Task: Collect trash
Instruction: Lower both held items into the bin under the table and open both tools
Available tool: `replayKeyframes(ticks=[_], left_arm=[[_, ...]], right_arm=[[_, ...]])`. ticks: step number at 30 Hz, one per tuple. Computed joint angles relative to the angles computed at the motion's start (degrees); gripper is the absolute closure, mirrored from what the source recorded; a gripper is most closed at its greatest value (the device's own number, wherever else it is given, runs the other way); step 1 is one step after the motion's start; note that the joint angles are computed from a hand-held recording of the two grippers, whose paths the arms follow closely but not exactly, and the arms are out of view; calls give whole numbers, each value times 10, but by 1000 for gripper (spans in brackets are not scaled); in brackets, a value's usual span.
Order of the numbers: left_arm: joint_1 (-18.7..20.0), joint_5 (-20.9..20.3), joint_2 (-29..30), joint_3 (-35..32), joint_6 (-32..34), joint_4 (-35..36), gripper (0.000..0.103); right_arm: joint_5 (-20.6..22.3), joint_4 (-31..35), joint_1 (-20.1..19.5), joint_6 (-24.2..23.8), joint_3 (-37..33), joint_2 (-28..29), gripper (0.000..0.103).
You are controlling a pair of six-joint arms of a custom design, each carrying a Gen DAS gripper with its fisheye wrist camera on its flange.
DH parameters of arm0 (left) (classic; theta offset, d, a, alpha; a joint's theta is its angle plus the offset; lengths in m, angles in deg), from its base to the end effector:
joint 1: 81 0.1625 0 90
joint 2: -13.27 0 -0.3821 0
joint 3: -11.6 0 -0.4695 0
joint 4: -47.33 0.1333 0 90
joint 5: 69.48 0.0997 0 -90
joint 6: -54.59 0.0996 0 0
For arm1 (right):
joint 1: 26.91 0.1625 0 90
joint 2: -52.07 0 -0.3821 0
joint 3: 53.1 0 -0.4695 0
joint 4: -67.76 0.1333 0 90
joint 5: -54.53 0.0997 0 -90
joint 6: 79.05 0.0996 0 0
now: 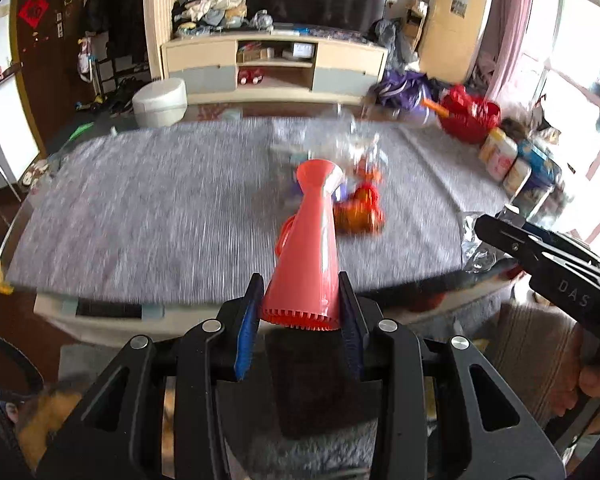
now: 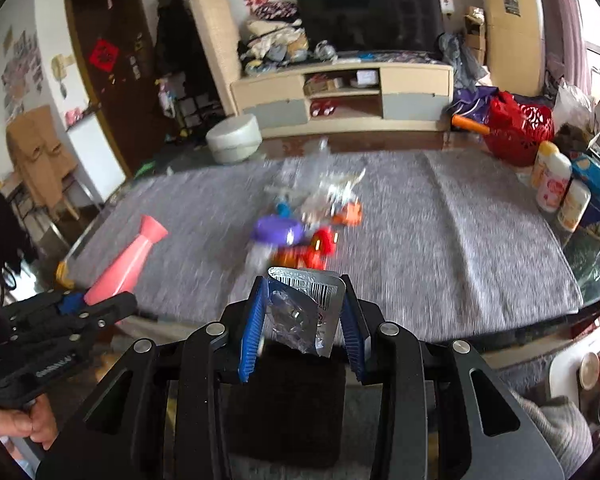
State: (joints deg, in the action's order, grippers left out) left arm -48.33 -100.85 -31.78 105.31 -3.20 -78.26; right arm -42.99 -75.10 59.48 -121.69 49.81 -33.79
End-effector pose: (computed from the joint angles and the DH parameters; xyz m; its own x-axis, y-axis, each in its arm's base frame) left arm -0.4423 -0.5430 0.0074 -0.7569 -0.1558 -0.6347 0.3368 0.7392 -0.5832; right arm 0.0813 -0.6214 0.3842 -0.7589 -0.4461 0.4744 -0.6294 0.6894 -0.3585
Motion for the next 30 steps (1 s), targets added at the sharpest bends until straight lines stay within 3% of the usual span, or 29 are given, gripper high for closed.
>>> replayKeyframes(ticks=[9,17,30], left_arm=[[4,-83,11,54,-36,-26,68],[32,-156,40,69,-23,-84,68],[77,-218,78,40,-7,-83,68]], right_arm=[[-33,23,-32,-5,60,-18,66],[-74,20,-54,1,74,16,66],[-108,61,-71,32,37,81,65]])
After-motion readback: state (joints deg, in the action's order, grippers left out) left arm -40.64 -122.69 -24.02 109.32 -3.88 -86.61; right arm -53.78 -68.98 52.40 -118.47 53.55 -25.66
